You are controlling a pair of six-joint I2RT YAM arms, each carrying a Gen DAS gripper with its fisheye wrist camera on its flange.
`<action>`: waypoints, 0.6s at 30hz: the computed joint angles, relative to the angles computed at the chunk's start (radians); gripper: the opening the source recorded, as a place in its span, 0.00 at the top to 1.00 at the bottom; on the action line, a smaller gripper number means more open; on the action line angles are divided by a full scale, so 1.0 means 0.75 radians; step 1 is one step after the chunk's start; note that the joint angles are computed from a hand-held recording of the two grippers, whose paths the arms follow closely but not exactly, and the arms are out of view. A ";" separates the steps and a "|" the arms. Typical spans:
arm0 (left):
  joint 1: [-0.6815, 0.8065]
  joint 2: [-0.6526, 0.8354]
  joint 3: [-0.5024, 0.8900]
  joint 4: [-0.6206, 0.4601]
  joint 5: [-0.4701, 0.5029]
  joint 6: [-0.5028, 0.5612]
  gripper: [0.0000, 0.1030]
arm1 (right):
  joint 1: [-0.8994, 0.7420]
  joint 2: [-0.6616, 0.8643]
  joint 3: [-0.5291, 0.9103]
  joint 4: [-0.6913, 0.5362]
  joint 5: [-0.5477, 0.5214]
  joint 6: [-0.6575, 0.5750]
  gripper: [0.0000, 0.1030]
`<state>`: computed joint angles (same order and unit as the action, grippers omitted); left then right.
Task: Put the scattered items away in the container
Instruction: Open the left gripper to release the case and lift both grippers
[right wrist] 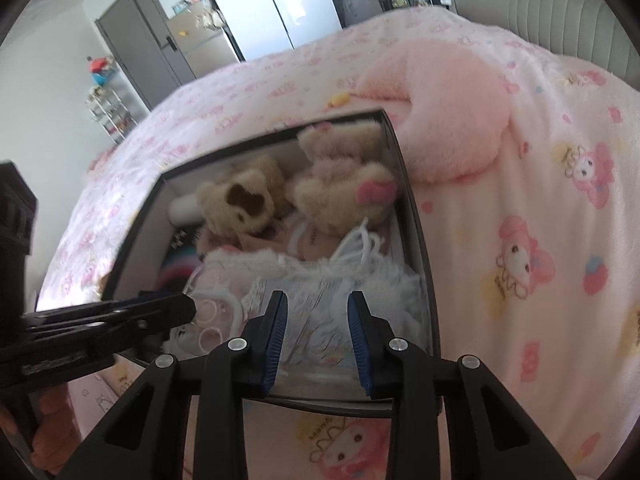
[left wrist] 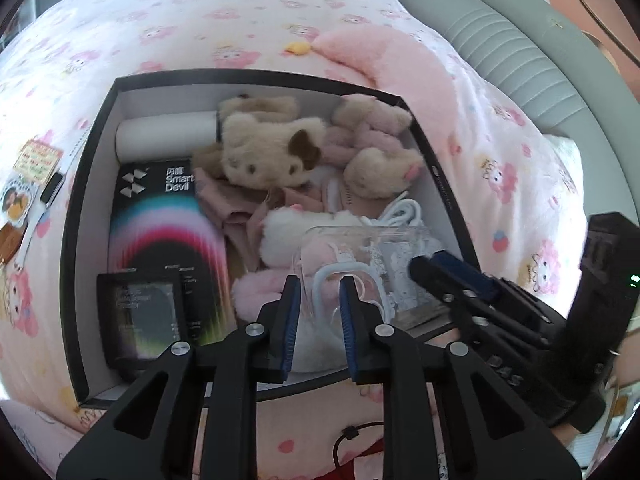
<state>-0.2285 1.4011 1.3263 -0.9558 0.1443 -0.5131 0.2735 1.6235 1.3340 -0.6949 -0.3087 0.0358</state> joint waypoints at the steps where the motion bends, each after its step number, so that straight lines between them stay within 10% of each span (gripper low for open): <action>1: 0.015 -0.014 -0.016 0.015 0.011 -0.018 0.83 | 0.001 0.006 0.000 -0.005 0.011 0.002 0.73; 18: 0.040 -0.078 -0.090 0.096 -0.001 -0.030 0.83 | 0.016 0.005 -0.007 0.011 0.039 0.013 0.73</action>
